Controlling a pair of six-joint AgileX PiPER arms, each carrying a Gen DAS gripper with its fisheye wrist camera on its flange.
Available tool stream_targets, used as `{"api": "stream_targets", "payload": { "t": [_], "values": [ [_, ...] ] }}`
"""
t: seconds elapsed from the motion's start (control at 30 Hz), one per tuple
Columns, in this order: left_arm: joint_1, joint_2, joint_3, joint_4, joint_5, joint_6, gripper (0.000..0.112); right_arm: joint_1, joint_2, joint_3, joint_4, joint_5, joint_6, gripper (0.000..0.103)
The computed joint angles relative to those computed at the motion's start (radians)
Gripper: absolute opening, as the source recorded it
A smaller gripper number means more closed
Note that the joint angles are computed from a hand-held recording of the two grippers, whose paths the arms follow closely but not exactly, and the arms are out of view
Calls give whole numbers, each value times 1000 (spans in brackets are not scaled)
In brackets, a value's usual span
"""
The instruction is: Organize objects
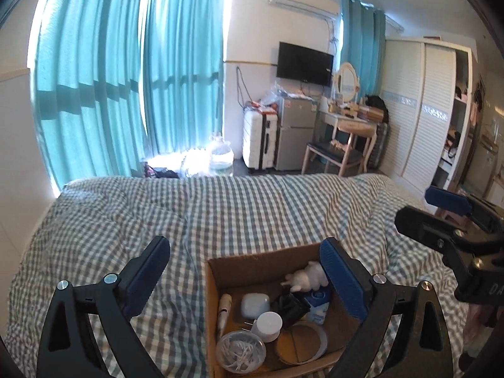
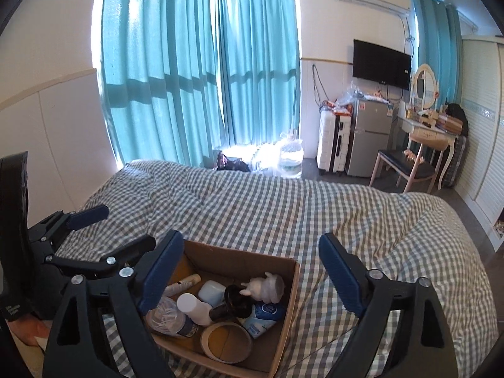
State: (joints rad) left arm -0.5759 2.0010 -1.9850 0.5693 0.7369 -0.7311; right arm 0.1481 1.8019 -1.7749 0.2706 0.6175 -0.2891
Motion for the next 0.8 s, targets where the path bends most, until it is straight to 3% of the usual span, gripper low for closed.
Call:
{"api": "stream_targets", "payload": {
  "t": [0.5,0.63,0.73,0.8],
  "values": [
    [-156,-263,127,264,102,-176,103,43,-356,217,-185,-37,169,100],
    [-219,-303,169,350,135,-230,103,53,-464,339,-280,-97,259,101],
    [-280,-337,252,456,165,-333,103,26,-531,446,-220,-152,223,101],
    [-321,-366,335,536,181,-437,103,17,-589,554,-201,-231,227,101]
  ]
}}
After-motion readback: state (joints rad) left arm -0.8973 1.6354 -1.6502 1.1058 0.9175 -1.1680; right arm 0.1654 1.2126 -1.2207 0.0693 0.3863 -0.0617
